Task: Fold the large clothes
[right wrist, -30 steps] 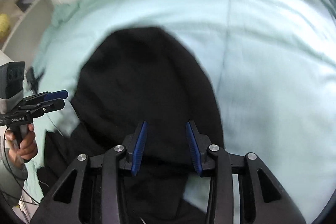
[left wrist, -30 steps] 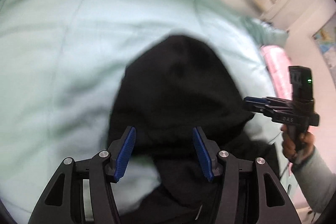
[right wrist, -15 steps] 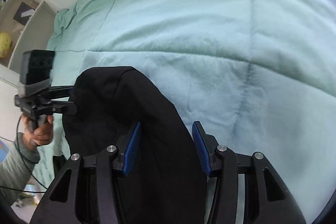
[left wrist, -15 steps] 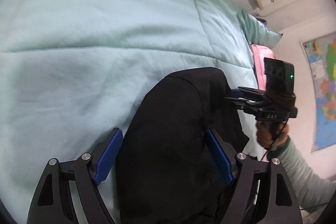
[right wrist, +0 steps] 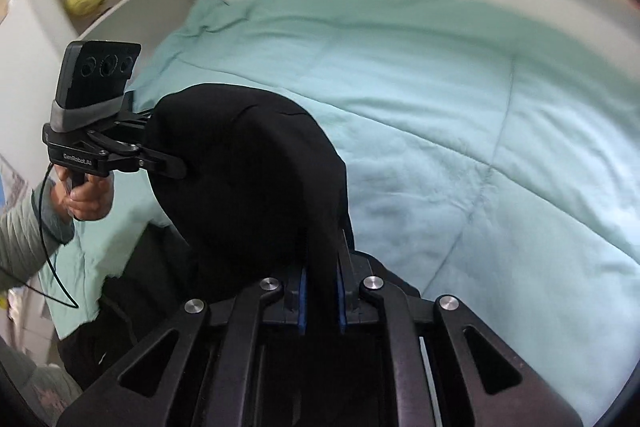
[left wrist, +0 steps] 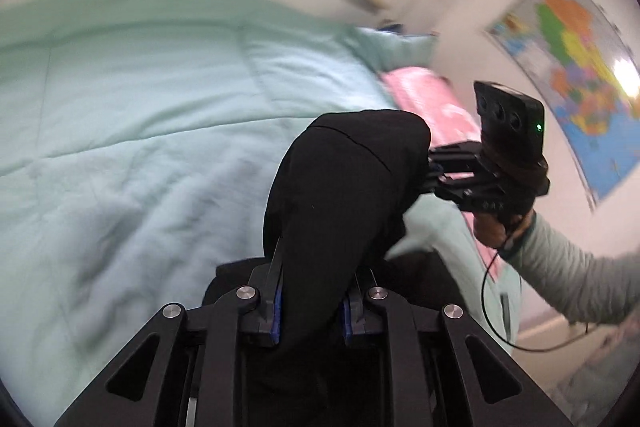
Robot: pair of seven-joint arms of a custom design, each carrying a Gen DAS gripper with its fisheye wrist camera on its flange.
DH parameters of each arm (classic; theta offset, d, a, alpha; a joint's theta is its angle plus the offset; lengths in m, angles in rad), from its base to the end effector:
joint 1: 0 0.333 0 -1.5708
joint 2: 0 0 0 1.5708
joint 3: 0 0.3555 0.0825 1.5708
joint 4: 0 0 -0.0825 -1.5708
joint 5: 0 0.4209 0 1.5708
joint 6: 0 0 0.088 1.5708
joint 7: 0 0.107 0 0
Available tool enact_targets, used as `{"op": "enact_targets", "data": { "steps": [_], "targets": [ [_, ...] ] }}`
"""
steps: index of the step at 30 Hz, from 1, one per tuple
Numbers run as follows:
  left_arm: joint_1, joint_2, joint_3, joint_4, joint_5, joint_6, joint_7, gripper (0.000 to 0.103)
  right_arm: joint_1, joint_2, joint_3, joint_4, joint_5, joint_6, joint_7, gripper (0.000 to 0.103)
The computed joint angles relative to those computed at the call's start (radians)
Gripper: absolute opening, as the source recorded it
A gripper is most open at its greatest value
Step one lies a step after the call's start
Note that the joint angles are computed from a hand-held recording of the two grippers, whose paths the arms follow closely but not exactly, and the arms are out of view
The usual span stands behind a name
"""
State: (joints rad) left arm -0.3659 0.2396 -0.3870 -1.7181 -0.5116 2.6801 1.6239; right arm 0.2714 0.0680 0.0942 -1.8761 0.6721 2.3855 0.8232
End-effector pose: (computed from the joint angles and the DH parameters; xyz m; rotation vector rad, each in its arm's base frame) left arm 0.5522 -0.4585 0.5606 1.5425 -2.2897 1.2288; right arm 0.6096 0.2380 0.5484 -2.2187 1.0108 -0.0420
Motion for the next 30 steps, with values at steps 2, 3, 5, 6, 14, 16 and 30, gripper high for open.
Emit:
{"op": "enact_targets", "data": {
  "steps": [2, 3, 5, 6, 14, 16, 30],
  "targets": [
    [-0.020, -0.086, -0.009, -0.072, 0.010, 0.010, -0.011, 0.021, 0.019, -0.141, 0.007, -0.133, -0.031, 0.049, 0.016, 0.014],
    [-0.035, -0.117, -0.007, -0.097, 0.024, 0.012, -0.030, 0.021, 0.033, -0.193, 0.008, -0.183, -0.044, 0.070, 0.030, 0.014],
    [-0.067, -0.195, -0.012, -0.169, 0.019, 0.026, -0.050, 0.021, 0.063, -0.310, 0.011, -0.291, -0.078, 0.106, 0.071, 0.014],
    [-0.087, -0.230, -0.012, -0.205, 0.031, 0.036, -0.076, 0.021, 0.073, -0.367, 0.016, -0.343, -0.105, 0.123, 0.097, 0.014],
    [-0.195, -0.342, -0.066, -0.401, 0.398, -0.016, -0.556, 0.021, 0.100, -0.701, 0.166, -0.747, -0.367, 0.200, 0.391, 0.014],
    [-0.219, -0.328, -0.078, -0.426, 0.456, -0.036, -0.648, 0.022, 0.129, -0.735, 0.177, -0.812, -0.384, 0.197, 0.449, 0.014],
    [-0.342, -0.443, -0.062, -0.488, 0.571, -0.155, -0.915, 0.033, 0.275, -0.920, -0.049, -0.852, -0.363, 0.001, 0.665, 0.041]
  ]
}}
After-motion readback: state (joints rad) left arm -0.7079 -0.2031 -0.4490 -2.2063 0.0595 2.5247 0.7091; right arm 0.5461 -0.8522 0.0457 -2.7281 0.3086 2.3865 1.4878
